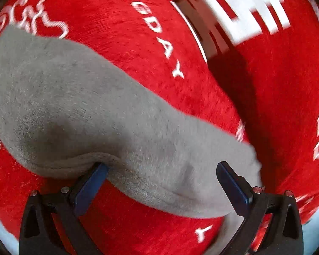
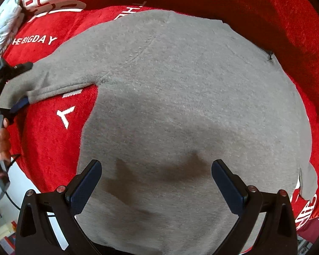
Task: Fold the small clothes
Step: 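Grasp the sleeve cuff nearest the left tool and lift it, then lay the held sleeve across the sweatshirt body and open the left tool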
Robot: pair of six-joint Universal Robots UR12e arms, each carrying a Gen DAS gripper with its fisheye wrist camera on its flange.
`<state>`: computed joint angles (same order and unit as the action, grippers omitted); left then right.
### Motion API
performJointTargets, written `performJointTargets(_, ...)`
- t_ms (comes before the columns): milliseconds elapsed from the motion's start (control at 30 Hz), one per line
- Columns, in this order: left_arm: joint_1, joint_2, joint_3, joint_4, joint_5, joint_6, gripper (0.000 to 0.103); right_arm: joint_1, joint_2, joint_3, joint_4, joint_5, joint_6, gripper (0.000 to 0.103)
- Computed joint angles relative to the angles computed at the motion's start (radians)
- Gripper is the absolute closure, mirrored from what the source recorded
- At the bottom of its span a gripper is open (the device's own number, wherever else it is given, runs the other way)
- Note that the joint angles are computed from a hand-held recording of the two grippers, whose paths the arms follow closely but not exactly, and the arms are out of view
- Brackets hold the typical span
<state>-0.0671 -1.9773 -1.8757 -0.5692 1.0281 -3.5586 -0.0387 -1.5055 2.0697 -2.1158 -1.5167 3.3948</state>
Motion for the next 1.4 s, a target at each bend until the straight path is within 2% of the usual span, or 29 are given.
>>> performJointTargets(67,0.005,0.004,-0.010,0.028,-0.008,-0.028,0.002,-0.002,-0.004,0.002,0.000,0.001,0.002,0.000)
performJointTargets(100,-0.002,0.013,-0.015,0.038,0.026,-0.023,0.007,0.000,-0.001,0.000,0.001,0.002,0.007,0.000)
performJointTargets(133,-0.006,0.019,-0.018,0.040,0.051,-0.012,0.017,0.000,-0.002,0.000,0.003,0.004,0.009,0.000)
performJointTargets(200,-0.016,0.029,-0.023,0.042,0.101,0.019,0.040,-0.002,-0.002,-0.001,0.006,0.010,0.007,0.000)
performJointTargets(267,-0.011,0.027,-0.025,0.042,0.094,0.066,0.092,0.002,-0.001,-0.003,0.006,0.013,0.009,0.000)
performJointTargets(300,0.000,0.022,-0.029,0.054,0.050,0.076,0.102,0.006,-0.001,-0.004,0.005,0.016,0.010,0.000)
performJointTargets(333,0.008,0.022,-0.035,0.072,0.023,0.070,0.102,0.007,-0.001,-0.005,0.003,0.018,0.010,0.000)
performJointTargets(467,-0.001,0.036,-0.030,0.111,0.062,0.125,0.102,0.007,-0.007,-0.002,-0.007,0.023,0.014,0.000)
performJointTargets(533,-0.004,0.049,-0.027,0.079,0.074,0.133,0.102,0.004,-0.010,0.001,-0.010,0.023,0.022,0.000)
performJointTargets(600,-0.011,0.065,-0.026,0.005,0.129,0.101,0.102,0.001,-0.016,0.005,-0.012,0.024,0.031,0.000)
performJointTargets(633,-0.012,0.068,-0.025,-0.033,0.145,0.099,0.095,-0.002,-0.019,0.006,-0.009,0.025,0.036,0.000)
performJointTargets(667,-0.014,0.070,-0.022,-0.073,0.159,0.107,0.063,-0.004,-0.023,0.009,-0.008,0.025,0.039,0.000)
performJointTargets(700,-0.016,0.076,-0.023,-0.110,0.183,0.114,0.038,-0.006,-0.027,0.012,-0.006,0.025,0.040,0.000)
performJointTargets(733,-0.020,0.079,-0.027,-0.114,0.210,0.102,0.005,-0.005,-0.027,0.012,-0.005,0.023,0.043,0.000)
performJointTargets(767,-0.021,0.085,-0.038,-0.100,0.225,0.092,0.004,-0.005,-0.028,0.013,-0.003,0.022,0.043,0.000)
performJointTargets(833,-0.012,0.083,-0.042,-0.096,0.180,0.077,0.004,-0.006,-0.032,0.018,0.001,0.020,0.045,0.000)
performJointTargets(967,0.005,0.051,-0.029,-0.069,0.080,-0.019,0.004,-0.001,-0.027,0.015,0.013,0.021,0.048,0.000)
performJointTargets(1167,0.003,-0.011,0.010,-0.018,0.032,-0.200,0.006,0.007,-0.032,0.012,0.017,0.022,0.044,0.000)
performJointTargets(1200,0.001,-0.007,0.002,0.003,0.046,-0.232,0.012,0.006,-0.036,0.013,0.016,0.023,0.045,0.000)
performJointTargets(1233,-0.001,-0.003,-0.004,0.015,0.060,-0.238,0.039,0.005,-0.037,0.015,0.013,0.023,0.047,0.000)
performJointTargets(1267,-0.002,0.001,-0.010,0.022,0.070,-0.218,0.075,0.005,-0.038,0.016,0.009,0.023,0.051,0.000)
performJointTargets(1300,-0.002,0.005,-0.013,0.010,0.080,-0.174,0.083,0.004,-0.041,0.019,0.004,0.023,0.056,0.000)
performJointTargets(1400,0.009,0.017,-0.033,0.045,0.049,-0.104,0.087,-0.004,-0.057,0.033,-0.010,0.027,0.069,0.000)
